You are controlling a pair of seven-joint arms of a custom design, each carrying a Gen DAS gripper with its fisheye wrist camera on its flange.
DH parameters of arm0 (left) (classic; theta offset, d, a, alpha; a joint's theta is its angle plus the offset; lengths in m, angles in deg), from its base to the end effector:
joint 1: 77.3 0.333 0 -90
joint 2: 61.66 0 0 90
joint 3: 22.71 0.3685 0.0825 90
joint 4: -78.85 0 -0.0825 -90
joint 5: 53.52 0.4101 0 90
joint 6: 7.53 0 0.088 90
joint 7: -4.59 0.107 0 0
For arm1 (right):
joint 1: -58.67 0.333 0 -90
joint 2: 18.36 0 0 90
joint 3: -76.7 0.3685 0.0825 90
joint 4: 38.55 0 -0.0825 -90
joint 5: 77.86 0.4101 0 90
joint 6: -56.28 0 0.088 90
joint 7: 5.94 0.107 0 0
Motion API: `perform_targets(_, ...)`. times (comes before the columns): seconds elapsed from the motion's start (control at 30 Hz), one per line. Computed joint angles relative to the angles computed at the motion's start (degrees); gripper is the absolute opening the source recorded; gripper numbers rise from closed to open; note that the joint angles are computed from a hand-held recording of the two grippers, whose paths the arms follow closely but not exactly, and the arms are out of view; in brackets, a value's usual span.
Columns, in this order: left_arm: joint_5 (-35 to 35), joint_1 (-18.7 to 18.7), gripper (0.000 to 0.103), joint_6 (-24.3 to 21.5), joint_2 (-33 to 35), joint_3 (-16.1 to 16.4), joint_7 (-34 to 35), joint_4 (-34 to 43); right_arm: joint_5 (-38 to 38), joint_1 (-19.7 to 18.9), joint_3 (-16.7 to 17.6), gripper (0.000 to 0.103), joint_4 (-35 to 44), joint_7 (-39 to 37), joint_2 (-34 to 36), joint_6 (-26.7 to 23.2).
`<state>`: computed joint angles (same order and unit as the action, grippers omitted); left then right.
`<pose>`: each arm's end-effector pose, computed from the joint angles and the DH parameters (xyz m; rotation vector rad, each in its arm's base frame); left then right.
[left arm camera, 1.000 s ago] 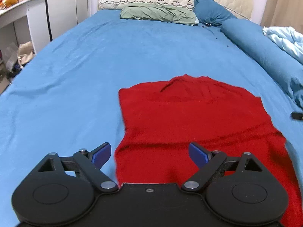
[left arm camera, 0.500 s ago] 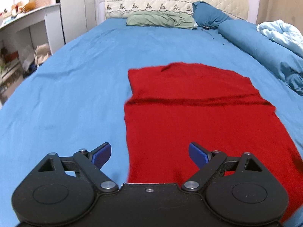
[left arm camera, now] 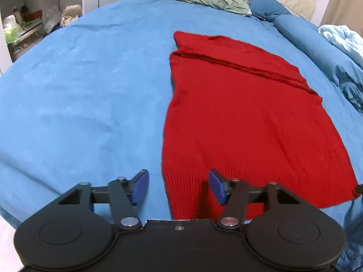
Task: Fold small clothes
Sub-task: 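Move both tools over the folded sweater toward its hem, then grasp the sweater hem with the left tool while the right tool grasps it too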
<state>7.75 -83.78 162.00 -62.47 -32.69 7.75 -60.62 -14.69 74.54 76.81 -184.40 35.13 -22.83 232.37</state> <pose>0.4766 -0.2023 0.3793 -2.0703 1.6622 -0.7081 0.4742 0.0611 0.3725 -1.8362 1.7437 -0.3541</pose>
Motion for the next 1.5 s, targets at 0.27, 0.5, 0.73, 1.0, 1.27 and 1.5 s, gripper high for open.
perform_targets(0.27, 9.9, -1.2, 0.050, 1.0, 2.5, 0.9, -8.4, 0.8, -3.5, 0.4, 1.3, 0.074, -0.3, 4.3, 1.5, 3.2)
perform_targets(0.5, 11.5, -1.9, 0.046, 0.0, 3.1, 0.7, -8.3, 1.1, -5.6, 0.5, 1.4, 0.055, -0.1, 5.9, 2.3, 3.8)
perform_targets(0.73, 11.1, -1.9, 0.010, 1.8, 2.8, 1.0, -7.6, 0.7, 4.3, 0.7, 1.6, 0.023, 1.6, -2.6, 2.8, 2.5)
perform_targets(1.0, 12.3, -1.6, 0.005, 1.3, -0.2, 0.4, -9.4, 0.5, 15.2, -0.3, 1.1, 0.021, 3.4, -11.0, 0.2, -1.1)
perform_targets(1.27, 25.1, 2.4, 0.005, 6.0, 2.2, 1.7, -22.8, 14.2, 22.4, -3.6, -0.9, 0.020, 17.3, -17.2, 1.8, -8.6)
perform_targets(1.5, 5.3, -0.5, 0.005, 0.6, 23.4, 5.9, 0.8, 44.3, -2.9, -11.9, 6.8, 0.020, 49.3, 3.1, 25.6, -5.2)
